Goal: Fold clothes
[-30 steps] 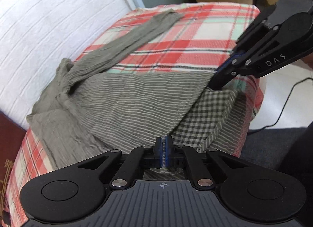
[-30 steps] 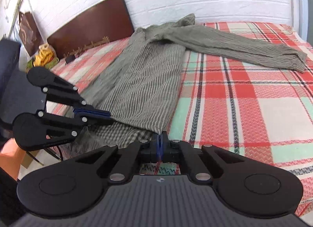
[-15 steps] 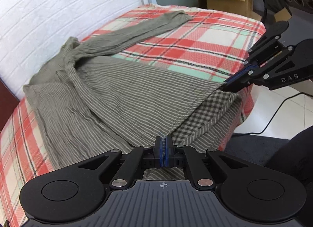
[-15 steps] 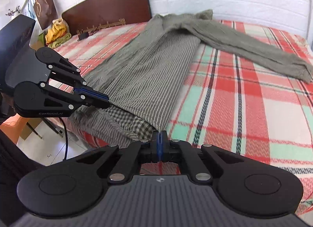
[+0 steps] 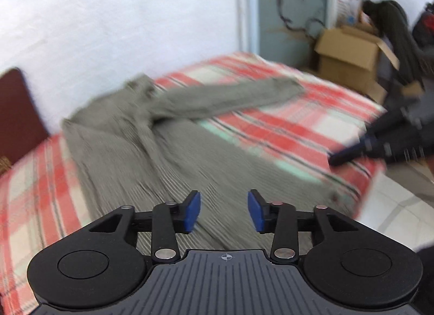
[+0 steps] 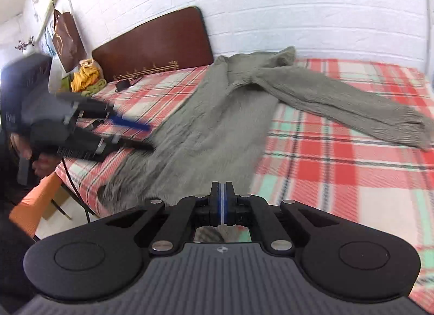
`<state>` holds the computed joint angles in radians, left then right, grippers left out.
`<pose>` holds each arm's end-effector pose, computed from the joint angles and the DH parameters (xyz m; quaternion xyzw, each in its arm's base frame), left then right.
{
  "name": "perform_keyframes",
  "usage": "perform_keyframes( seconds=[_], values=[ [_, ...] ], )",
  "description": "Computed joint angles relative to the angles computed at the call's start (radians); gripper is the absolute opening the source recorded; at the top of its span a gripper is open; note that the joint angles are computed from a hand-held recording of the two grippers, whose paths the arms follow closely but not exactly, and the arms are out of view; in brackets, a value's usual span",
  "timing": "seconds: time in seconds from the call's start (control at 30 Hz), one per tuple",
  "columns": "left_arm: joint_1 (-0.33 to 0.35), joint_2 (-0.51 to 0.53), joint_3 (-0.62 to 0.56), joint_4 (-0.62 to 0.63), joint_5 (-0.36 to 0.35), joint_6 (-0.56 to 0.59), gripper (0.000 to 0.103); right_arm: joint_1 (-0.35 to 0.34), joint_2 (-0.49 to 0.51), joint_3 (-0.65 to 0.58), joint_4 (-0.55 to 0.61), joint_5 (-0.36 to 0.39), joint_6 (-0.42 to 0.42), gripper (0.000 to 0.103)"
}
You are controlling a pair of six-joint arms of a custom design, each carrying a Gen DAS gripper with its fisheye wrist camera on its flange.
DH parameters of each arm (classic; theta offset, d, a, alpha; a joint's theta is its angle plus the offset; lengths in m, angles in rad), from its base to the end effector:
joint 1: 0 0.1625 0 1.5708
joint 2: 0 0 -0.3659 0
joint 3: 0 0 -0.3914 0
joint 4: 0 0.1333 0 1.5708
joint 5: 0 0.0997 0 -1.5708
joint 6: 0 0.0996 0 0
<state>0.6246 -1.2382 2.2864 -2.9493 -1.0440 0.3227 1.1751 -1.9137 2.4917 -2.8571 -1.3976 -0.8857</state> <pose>-0.2473 -0.4043 0.1201 0.5300 0.7924 -0.2299 0.1958 0.0061 -0.3757 0.2836 0.2558 -0.8992 0.3255 0.1415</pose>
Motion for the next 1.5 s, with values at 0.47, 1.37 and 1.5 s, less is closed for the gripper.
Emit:
perform_keyframes(
  seconds=[0.47, 1.37, 1.5],
  values=[
    [0.160, 0.453, -0.608, 0.017, 0.028, -0.079, 0.065, 0.034, 0.099, -0.007, -0.136, -0.011, 0.166, 0.027],
    [0.303, 1.152, -1.753, 0.548, 0.133, -0.210, 0.011, 0.064, 0.360, -0.160, -0.136, 0.100, 0.371, 0.046],
    [0.334, 1.177, -1.808, 0.570, 0.120, -0.236, 0.012, 0.070, 0.363, -0.161, -0.129, 0.097, 0.367, 0.046]
  ],
)
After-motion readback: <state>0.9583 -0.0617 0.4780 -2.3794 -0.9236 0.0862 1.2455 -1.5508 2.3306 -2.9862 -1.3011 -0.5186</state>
